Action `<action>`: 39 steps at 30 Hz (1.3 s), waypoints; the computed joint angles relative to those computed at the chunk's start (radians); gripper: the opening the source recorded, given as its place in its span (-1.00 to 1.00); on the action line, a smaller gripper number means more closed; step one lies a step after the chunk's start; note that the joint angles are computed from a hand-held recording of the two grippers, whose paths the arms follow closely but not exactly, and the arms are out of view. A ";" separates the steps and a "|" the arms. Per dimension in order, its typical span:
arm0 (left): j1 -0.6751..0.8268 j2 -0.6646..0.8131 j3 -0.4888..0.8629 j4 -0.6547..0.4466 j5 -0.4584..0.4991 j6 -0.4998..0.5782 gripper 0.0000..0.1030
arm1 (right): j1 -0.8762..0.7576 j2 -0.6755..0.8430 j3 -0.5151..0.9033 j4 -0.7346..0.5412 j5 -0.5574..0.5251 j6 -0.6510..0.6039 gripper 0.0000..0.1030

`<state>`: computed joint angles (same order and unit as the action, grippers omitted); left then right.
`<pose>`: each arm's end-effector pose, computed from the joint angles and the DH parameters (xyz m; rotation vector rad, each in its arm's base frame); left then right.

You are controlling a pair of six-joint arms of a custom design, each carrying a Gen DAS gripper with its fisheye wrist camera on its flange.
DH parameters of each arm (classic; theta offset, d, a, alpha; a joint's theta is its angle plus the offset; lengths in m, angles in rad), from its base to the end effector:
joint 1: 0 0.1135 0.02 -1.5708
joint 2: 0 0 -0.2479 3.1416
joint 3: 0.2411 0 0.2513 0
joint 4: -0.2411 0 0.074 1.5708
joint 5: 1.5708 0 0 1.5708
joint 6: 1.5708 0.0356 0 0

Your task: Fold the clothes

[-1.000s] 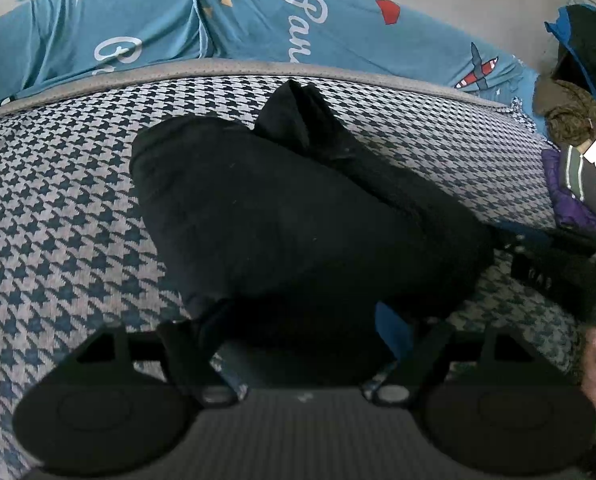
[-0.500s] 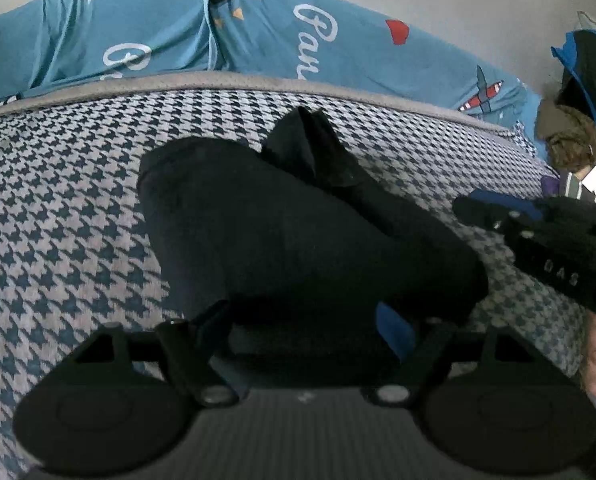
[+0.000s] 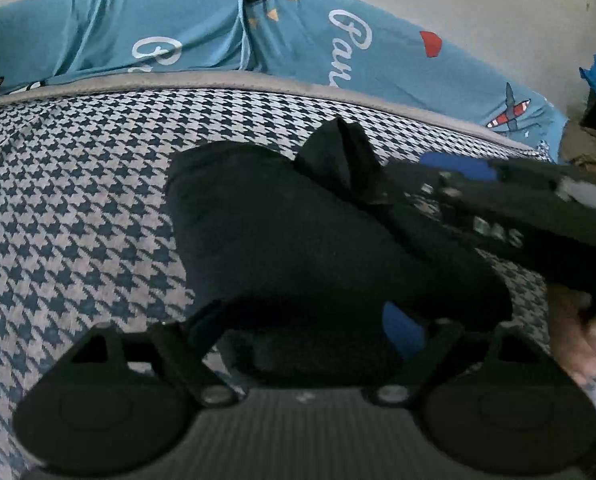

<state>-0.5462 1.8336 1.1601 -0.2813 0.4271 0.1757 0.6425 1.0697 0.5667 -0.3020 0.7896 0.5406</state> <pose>0.3120 -0.2069 0.1607 1.0570 2.3057 -0.6876 0.1851 0.1070 0.1944 0.2432 2.0993 -0.2527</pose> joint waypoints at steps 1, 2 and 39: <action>0.001 0.000 0.002 -0.001 0.001 -0.001 0.66 | -0.022 0.016 0.004 0.029 -0.019 -0.024 -0.13; 0.003 0.002 0.004 -0.002 0.004 -0.003 0.66 | -0.043 0.033 0.009 0.057 -0.038 -0.047 0.03; -0.040 0.041 0.012 0.014 -0.073 -0.025 0.73 | -0.393 0.296 0.099 0.220 -0.265 0.137 -0.71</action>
